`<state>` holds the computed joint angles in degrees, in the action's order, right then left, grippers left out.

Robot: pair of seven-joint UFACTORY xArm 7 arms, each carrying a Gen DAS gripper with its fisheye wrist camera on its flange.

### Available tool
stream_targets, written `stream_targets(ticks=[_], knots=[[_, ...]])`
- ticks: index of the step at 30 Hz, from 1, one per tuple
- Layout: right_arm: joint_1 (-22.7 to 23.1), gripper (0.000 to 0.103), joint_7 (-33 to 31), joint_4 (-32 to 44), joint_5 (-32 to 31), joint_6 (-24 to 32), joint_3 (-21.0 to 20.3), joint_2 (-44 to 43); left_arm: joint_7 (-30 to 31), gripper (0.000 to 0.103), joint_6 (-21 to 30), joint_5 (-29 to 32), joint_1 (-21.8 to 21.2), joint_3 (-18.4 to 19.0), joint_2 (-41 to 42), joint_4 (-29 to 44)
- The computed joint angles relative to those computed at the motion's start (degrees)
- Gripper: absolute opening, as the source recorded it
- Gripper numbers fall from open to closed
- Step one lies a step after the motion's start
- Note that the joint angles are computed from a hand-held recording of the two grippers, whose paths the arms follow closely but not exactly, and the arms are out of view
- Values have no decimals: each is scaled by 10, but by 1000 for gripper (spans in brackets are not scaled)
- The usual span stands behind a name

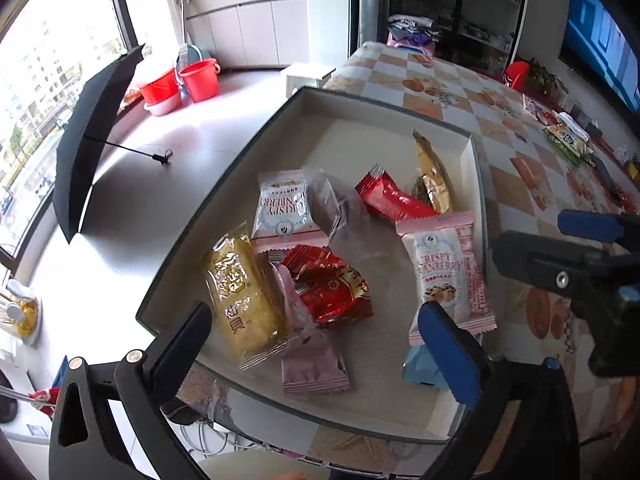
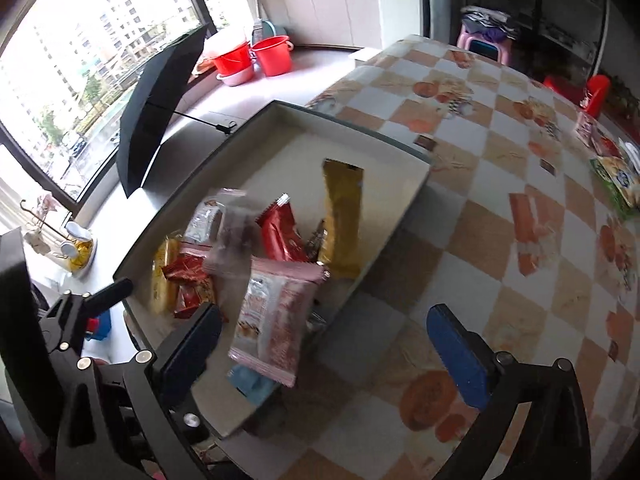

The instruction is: Organize snacks

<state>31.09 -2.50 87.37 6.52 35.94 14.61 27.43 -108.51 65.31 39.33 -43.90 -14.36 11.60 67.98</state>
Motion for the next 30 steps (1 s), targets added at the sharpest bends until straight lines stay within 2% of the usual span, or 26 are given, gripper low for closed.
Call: stream_targets(ticks=[5, 20, 30], knots=[[-7, 103, -6, -14, 11, -3, 4, -11, 3, 103, 25, -7, -7, 0, 12, 21], [-13, 103, -29, -46, 37, -18, 13, -28, -10, 103, 16, -40, -4, 0, 8, 10], [-14, 103, -39, -55, 46, -23, 17, -35, -19, 103, 16, -25, -10, 0, 6, 9]])
